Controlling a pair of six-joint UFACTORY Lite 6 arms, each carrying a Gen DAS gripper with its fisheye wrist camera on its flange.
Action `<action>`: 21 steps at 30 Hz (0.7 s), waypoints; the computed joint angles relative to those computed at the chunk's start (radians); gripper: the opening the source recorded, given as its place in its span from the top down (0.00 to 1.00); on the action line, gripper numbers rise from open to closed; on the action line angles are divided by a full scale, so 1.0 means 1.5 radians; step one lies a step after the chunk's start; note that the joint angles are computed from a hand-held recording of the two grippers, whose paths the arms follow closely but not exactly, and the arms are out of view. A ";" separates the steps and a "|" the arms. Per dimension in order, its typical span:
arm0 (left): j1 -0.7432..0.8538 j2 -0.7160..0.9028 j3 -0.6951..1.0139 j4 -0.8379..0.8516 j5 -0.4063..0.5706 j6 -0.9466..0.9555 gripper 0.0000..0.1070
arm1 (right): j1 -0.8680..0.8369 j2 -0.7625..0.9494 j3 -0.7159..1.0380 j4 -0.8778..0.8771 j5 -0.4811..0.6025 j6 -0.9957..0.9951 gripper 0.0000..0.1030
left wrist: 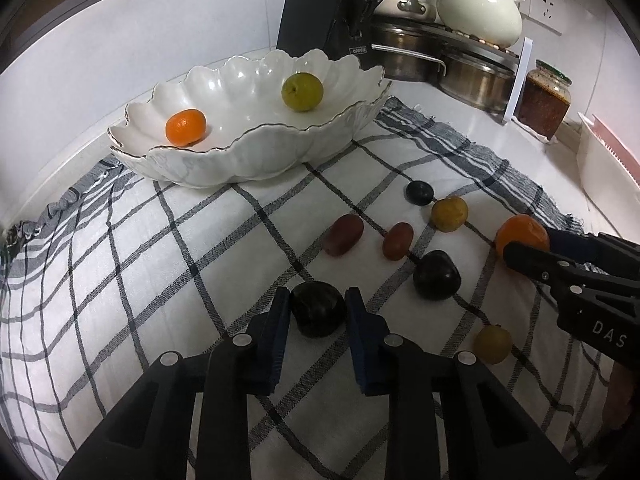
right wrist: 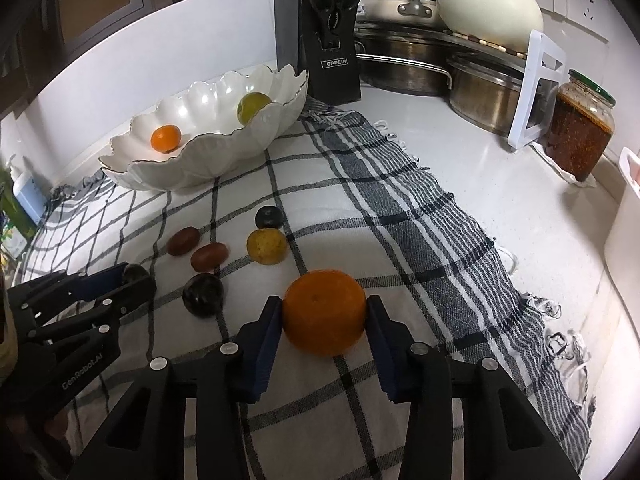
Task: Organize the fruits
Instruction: 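Grasp the dark plum with the left tool while the right tool grasps the second orange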
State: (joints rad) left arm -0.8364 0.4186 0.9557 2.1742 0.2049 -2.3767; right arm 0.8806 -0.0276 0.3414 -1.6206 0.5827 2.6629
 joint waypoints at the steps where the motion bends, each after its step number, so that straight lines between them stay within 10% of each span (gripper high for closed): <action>1: 0.000 -0.004 -0.002 0.003 -0.001 -0.004 0.74 | 0.003 -0.003 -0.002 0.003 0.002 0.000 0.58; 21: -0.012 -0.175 -0.067 -0.203 0.017 0.187 0.74 | 0.100 -0.123 0.026 0.139 0.099 -0.138 0.59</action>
